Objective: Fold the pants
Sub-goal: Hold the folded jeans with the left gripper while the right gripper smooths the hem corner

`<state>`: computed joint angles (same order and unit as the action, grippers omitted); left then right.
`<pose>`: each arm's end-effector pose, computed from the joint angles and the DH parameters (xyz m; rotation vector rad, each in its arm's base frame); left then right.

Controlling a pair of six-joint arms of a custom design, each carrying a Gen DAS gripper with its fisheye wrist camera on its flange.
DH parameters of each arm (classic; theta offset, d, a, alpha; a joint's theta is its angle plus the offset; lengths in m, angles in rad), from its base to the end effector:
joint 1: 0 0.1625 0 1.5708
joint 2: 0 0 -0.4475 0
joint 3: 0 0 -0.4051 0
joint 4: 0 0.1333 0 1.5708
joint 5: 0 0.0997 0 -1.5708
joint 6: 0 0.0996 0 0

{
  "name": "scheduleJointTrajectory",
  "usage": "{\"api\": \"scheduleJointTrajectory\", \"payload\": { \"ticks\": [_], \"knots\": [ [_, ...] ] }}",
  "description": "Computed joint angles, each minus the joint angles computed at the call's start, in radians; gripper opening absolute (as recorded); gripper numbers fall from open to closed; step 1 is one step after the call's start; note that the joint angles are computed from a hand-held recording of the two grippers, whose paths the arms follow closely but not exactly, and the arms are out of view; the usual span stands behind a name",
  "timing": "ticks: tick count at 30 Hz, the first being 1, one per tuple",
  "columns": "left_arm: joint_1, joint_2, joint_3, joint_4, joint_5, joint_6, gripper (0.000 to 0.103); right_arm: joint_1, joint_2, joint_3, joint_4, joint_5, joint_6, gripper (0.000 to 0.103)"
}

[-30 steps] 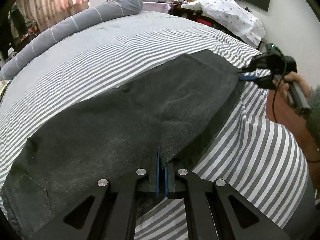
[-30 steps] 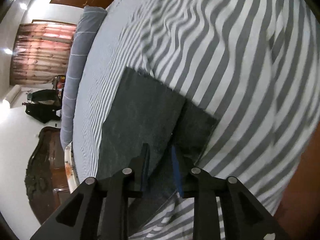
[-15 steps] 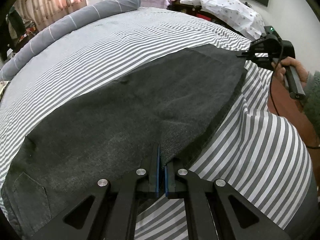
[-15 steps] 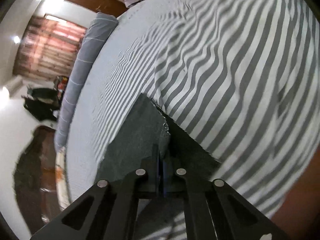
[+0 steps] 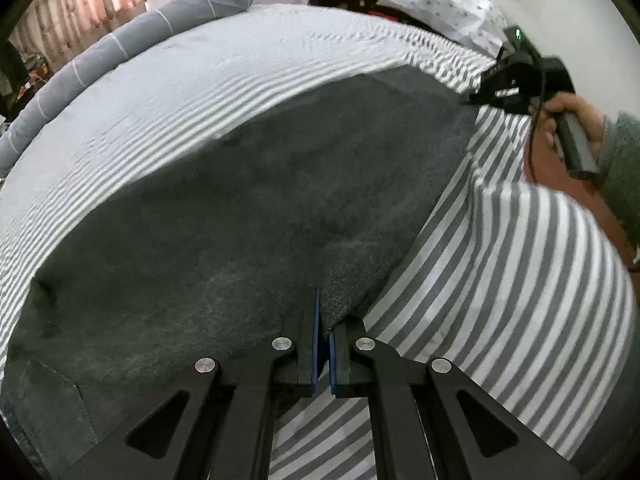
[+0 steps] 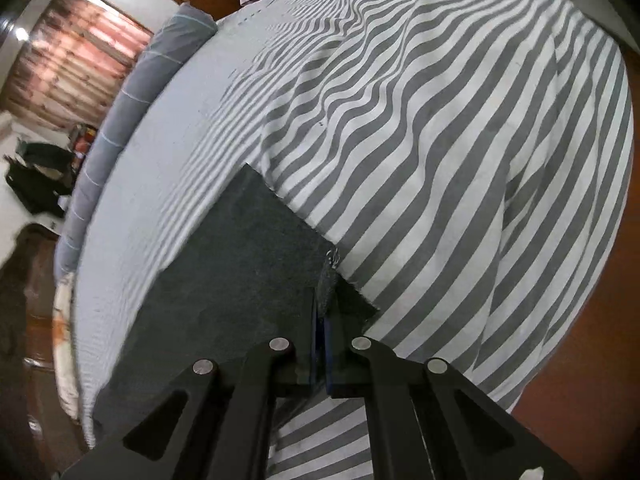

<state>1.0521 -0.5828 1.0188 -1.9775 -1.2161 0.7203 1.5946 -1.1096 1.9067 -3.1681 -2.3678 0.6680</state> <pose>-0.2695 -0.8108 0.1414 1.6260 2.2675 0.0910 0.0764 -0.6000 0.2965 -1.1430 -2.1007 1.2729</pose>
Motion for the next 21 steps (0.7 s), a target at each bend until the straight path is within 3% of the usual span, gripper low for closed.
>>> {"api": "scheduleJointTrajectory", "payload": {
  "ticks": [8, 11, 13, 14, 15, 21],
  "knots": [
    [0.011, 0.009, 0.037, -0.026, 0.042, -0.012, 0.004, 0.005, 0.006, -0.027, 0.069, -0.023, 0.038, 0.003],
    [0.011, 0.018, 0.028, -0.021, 0.049, -0.032, 0.008, 0.003, -0.004, -0.034, 0.108, -0.002, 0.08, 0.013],
    [0.012, 0.023, 0.01, 0.006, 0.046, -0.05, 0.013, 0.004, -0.013, -0.032, 0.121, 0.006, 0.114, 0.028],
    [0.011, 0.025, -0.002, 0.024, 0.045, -0.065, 0.014, 0.009, -0.018, -0.031, 0.134, -0.006, 0.132, 0.039],
    [0.01, 0.025, -0.013, 0.037, 0.04, -0.085, 0.015, 0.022, -0.02, -0.034, 0.161, -0.039, 0.157, 0.043],
    [0.017, -0.022, -0.016, -0.005, -0.009, -0.114, 0.023, 0.071, -0.038, -0.01, 0.157, -0.086, 0.203, 0.044]
  ]
}}
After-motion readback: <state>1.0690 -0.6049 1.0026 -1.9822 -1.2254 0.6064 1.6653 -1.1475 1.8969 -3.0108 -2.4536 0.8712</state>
